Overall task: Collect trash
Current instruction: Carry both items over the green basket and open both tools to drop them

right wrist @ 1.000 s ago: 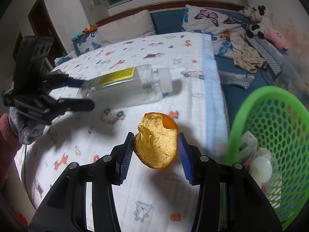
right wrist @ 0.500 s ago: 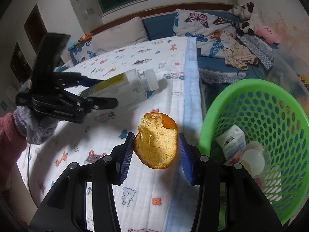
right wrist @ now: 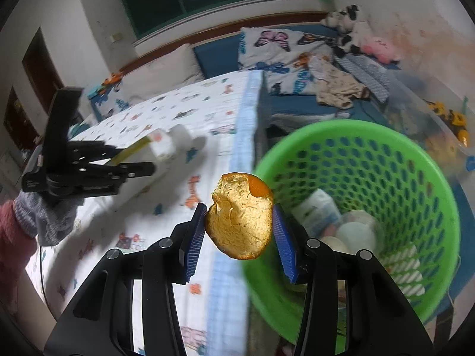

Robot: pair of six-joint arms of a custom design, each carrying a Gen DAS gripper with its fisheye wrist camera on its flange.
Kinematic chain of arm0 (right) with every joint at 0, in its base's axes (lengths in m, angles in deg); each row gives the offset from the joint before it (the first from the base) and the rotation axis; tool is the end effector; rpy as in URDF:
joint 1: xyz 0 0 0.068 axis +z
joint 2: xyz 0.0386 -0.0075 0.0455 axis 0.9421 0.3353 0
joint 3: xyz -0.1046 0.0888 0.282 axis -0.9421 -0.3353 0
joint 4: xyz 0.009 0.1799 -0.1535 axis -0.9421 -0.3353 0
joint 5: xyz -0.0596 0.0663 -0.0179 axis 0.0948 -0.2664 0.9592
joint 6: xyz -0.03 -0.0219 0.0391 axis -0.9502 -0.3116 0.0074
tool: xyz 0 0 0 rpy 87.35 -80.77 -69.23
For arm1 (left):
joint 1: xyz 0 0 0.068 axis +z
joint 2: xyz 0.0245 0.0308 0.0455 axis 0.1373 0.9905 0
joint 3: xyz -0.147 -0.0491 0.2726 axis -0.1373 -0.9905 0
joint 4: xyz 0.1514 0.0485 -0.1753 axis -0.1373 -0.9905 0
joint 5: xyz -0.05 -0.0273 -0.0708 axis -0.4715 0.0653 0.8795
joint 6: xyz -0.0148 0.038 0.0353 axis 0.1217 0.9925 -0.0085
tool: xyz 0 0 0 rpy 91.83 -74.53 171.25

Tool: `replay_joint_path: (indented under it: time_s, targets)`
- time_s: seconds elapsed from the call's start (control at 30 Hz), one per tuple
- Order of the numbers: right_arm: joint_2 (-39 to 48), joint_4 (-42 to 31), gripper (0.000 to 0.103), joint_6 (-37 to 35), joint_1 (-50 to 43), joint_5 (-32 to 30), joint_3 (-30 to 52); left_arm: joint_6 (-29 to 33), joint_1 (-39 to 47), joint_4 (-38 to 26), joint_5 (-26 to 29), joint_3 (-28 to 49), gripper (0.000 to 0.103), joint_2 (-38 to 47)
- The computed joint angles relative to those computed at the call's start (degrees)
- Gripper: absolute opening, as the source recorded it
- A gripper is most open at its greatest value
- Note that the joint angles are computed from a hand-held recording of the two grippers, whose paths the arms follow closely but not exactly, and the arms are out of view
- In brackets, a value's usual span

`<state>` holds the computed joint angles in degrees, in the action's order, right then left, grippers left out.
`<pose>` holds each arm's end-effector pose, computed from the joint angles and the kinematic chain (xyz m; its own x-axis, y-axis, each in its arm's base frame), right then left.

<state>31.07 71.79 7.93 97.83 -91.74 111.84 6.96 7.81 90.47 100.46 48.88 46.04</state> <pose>0.2367 0.1250 0.1514 -0.7232 -0.0817 -0.6857 -0.3182 0.9207 0.2259 0.3289 -0.0076 0.1421 -0.7635 0.3349 -0.5522 0.3895 0.9208 0.0199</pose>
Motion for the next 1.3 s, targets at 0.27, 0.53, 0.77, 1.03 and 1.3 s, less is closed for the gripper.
replay_joint_path:
  time_s: [0.27, 0.53, 0.77, 1.03, 1.3]
  targets:
    - [-2.7, -2.6, 0.047, -4.0, -10.8, -0.8, -1.5, -6.2, -4.3, -2.8, 2.4, -1.7, 0.043, -7.4]
    - [0.2, 0.1, 0.055, -7.0, -20.0, 0.1, -2.5, -11.7, -13.6, -2.7, 0.9, -1.3, 0.043, -10.0]
    - [-3.3, 2.5, 0.061, -8.3, -24.7, -3.0, -6.5, -17.4, -21.8, -2.8, -1.1, 2.7, 0.043, -7.4]
    - [-10.3, 4.7, 0.071, -8.1, -29.0, -7.2, -12.9, -21.5, -28.6, -2.7, -4.4, 8.6, 0.044, -0.7]
    - [-13.3, 5.3, 0.074, -7.5, -29.7, -8.3, -15.7, -23.5, -30.9, -4.7, -5.9, 13.8, 0.044, 4.3]
